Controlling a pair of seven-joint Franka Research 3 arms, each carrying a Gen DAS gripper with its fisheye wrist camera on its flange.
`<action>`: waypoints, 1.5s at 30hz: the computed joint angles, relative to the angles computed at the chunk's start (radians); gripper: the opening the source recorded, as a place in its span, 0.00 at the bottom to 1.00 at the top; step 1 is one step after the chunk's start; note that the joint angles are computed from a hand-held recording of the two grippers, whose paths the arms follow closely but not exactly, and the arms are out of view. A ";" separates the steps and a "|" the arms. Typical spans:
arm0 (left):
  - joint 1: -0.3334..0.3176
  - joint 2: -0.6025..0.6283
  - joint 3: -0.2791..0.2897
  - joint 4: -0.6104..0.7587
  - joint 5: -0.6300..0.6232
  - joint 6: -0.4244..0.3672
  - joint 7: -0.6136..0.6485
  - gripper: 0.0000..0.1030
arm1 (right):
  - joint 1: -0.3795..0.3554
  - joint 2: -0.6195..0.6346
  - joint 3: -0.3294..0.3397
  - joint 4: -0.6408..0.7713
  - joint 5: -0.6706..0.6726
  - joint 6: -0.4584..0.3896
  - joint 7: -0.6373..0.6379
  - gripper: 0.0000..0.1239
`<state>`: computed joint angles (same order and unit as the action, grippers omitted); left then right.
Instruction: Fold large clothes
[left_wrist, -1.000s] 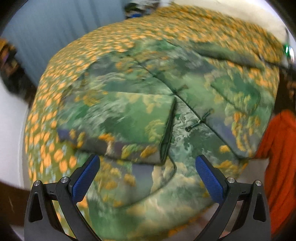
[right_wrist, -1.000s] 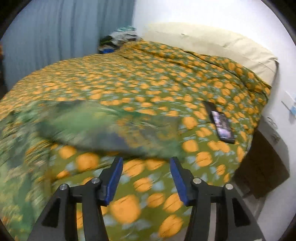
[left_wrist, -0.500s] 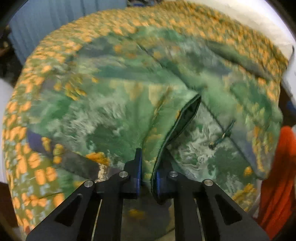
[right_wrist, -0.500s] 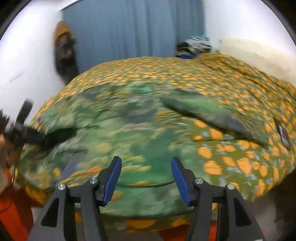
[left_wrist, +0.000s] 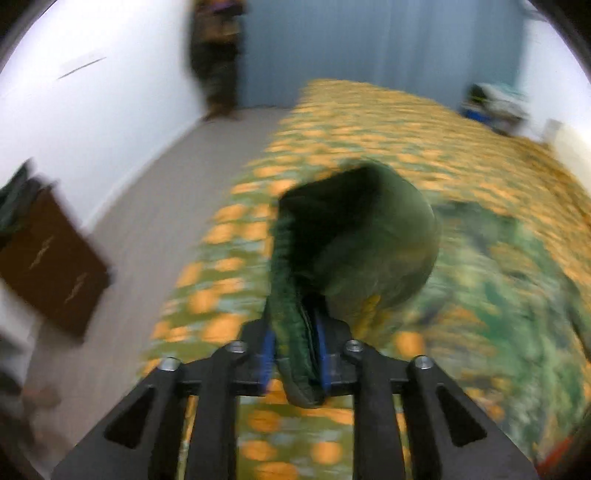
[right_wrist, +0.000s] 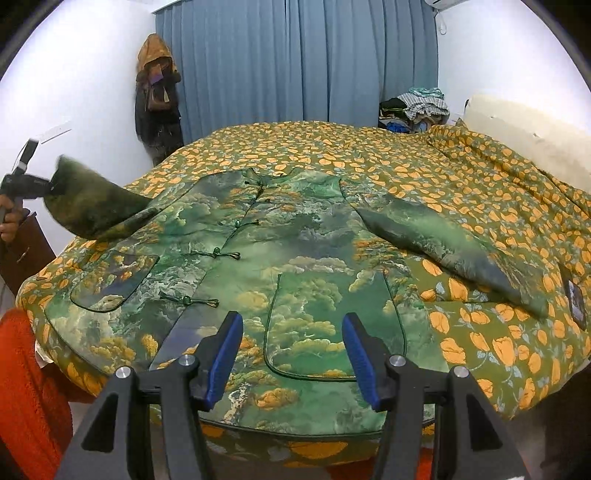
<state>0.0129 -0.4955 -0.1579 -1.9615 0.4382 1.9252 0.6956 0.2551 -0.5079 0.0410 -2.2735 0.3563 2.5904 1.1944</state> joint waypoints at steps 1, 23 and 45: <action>0.023 -0.008 -0.010 -0.010 0.026 -0.048 -0.027 0.51 | -0.007 0.003 0.003 0.003 -0.005 -0.006 0.011 0.46; -0.302 0.082 0.008 -0.199 -0.572 0.198 0.189 0.99 | -0.164 0.348 -0.092 0.324 0.003 -0.485 0.026 0.60; -0.347 0.060 -0.034 -0.216 -0.630 0.202 0.197 0.19 | -0.183 0.303 -0.081 0.325 -0.030 -0.538 -0.055 0.12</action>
